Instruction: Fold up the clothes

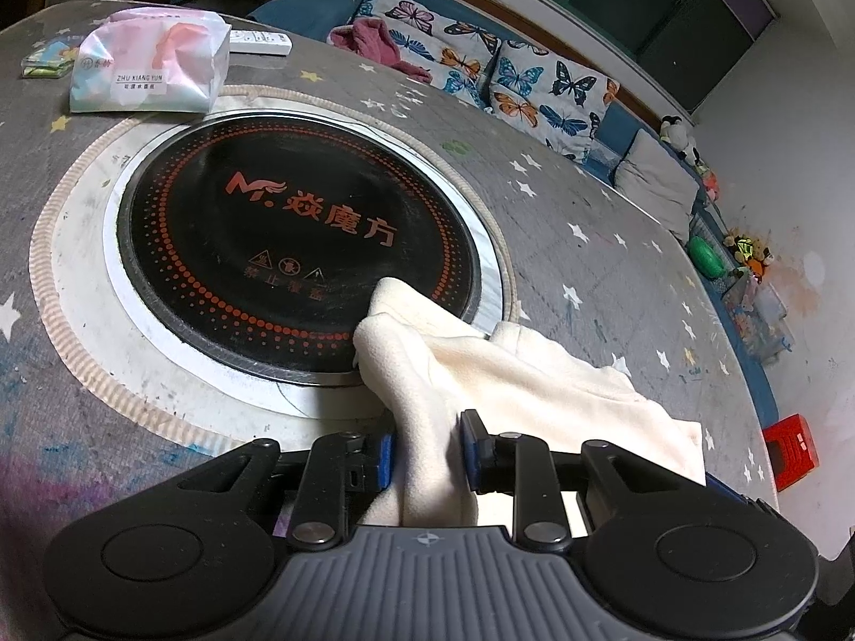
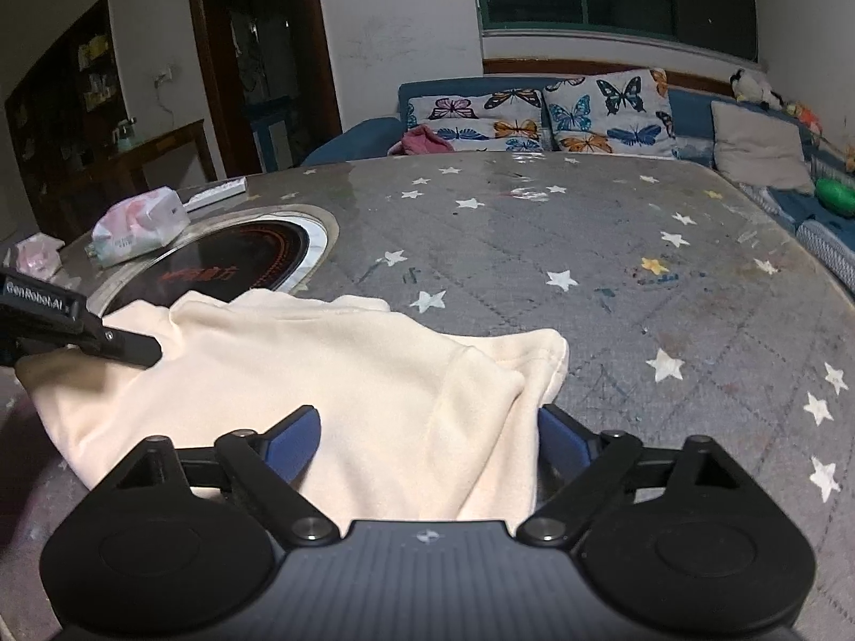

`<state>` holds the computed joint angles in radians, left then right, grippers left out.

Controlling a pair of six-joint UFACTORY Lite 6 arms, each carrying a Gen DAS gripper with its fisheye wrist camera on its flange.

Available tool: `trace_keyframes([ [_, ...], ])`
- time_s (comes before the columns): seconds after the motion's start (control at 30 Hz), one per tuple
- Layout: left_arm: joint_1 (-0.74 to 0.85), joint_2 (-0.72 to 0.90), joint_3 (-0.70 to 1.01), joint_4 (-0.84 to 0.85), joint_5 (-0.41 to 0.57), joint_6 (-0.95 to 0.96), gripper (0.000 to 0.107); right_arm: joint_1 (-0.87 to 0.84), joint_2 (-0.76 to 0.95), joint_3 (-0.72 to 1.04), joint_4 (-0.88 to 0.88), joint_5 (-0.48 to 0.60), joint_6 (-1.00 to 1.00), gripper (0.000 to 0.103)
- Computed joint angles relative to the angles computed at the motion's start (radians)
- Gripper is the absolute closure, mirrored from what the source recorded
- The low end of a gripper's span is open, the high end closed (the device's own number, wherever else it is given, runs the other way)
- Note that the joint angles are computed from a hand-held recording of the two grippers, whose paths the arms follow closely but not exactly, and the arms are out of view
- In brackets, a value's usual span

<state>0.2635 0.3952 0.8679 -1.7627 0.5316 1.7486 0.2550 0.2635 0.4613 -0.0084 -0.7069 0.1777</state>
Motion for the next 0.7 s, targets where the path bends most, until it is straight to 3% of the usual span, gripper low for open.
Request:
trace_keyframes([
  [0.2,-0.002,-0.001,0.001,0.004,-0.003,-0.004,0.080,-0.073,-0.024,-0.011,-0.091,0.006,0.101,0.040],
  [0.47,0.002,0.008,0.010,0.015,0.001,-0.005,0.081,-0.033,-0.053,-0.029,-0.038,0.012,0.097,0.084],
  [0.57,-0.003,0.004,0.012,0.024,-0.009,-0.013,0.083,-0.016,-0.088,-0.047,0.000,0.016,0.088,0.092],
  [0.7,-0.011,-0.016,0.003,0.014,-0.009,0.003,0.085,0.012,-0.154,-0.079,0.072,0.025,0.034,0.092],
])
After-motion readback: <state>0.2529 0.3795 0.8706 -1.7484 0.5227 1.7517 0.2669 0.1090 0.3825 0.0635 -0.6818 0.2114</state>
